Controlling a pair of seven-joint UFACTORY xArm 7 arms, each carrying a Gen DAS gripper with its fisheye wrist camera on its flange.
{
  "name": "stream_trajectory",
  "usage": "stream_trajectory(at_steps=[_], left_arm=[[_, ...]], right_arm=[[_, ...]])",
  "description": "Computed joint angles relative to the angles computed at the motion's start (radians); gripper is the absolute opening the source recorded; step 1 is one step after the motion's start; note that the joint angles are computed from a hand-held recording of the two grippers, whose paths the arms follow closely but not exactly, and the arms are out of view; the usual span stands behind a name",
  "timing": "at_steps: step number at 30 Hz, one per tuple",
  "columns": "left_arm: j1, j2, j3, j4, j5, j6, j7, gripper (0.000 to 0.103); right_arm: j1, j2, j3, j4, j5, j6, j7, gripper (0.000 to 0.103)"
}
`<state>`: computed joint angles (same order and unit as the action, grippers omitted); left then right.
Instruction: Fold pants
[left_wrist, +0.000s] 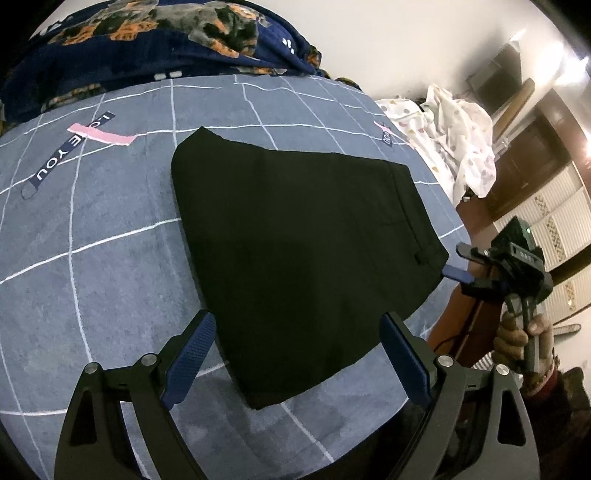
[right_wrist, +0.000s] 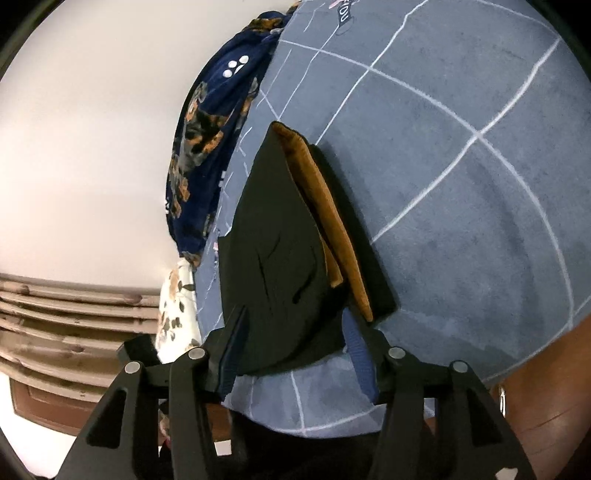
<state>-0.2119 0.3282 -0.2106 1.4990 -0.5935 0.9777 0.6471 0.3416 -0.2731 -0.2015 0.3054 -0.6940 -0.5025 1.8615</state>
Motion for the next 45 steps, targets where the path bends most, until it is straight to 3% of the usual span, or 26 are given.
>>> stream_trajectory(at_steps=[4,5,6,7,12,17,19,22,31,35,37,39,42,45], left_arm=[[0.001,-0.002,0.001,-0.005,-0.004,-0.002,-0.007,0.09],[0.001,0.003,0.002,0.001,-0.004,0.003,-0.014,0.09],[0.002,0.007,0.002,0.006,-0.004,0.006,-0.021,0.09],[0.003,0.008,0.003,0.007,-0.004,0.007,-0.024,0.09],[0.011,0.002,0.003,0.007,-0.011,0.001,-0.016,0.09],[0.012,0.015,0.002,0.017,-0.012,0.009,-0.018,0.09],[0.009,0.016,0.001,0.013,-0.005,0.011,-0.02,0.09],[0.005,0.014,0.002,0.003,0.009,0.012,-0.021,0.09],[0.012,0.012,0.002,0.005,-0.006,0.011,-0.023,0.09],[0.016,0.018,0.003,0.009,-0.008,0.021,-0.029,0.09],[0.017,0.016,0.003,0.008,-0.008,0.025,-0.031,0.09],[0.019,0.016,0.004,0.009,-0.008,0.028,-0.029,0.09],[0.022,0.015,0.004,0.009,-0.013,0.027,-0.023,0.09],[0.022,0.019,0.006,0.012,-0.012,0.031,-0.029,0.09]], right_arm=[[-0.03,0.011,0.062,0.022,0.086,0.031,-0.065,0.051],[-0.023,0.013,0.06,0.028,0.093,0.047,-0.074,0.042],[-0.003,0.015,0.038,0.039,0.074,0.078,-0.064,0.018],[0.022,0.017,0.016,0.043,0.068,0.099,-0.059,0.01],[-0.043,-0.08,0.181,-0.022,0.318,0.085,-0.193,0.01],[0.061,-0.078,0.123,-0.065,0.377,0.065,-0.184,0.01],[0.086,-0.016,0.104,-0.09,0.412,-0.012,-0.165,0.01],[0.062,0.037,0.115,-0.095,0.399,-0.1,-0.131,0.01],[0.039,-0.025,0.138,-0.082,0.368,0.03,-0.066,0.017],[0.048,-0.06,0.158,-0.09,0.45,0.065,-0.109,0.037],[0.071,-0.083,0.139,-0.081,0.456,0.128,-0.13,0.043],[0.093,-0.115,0.125,-0.074,0.474,0.214,-0.145,0.058],[0.1,-0.12,0.126,-0.089,0.518,0.189,-0.171,0.059],[0.173,-0.088,0.039,-0.095,0.518,0.115,-0.183,0.06]])
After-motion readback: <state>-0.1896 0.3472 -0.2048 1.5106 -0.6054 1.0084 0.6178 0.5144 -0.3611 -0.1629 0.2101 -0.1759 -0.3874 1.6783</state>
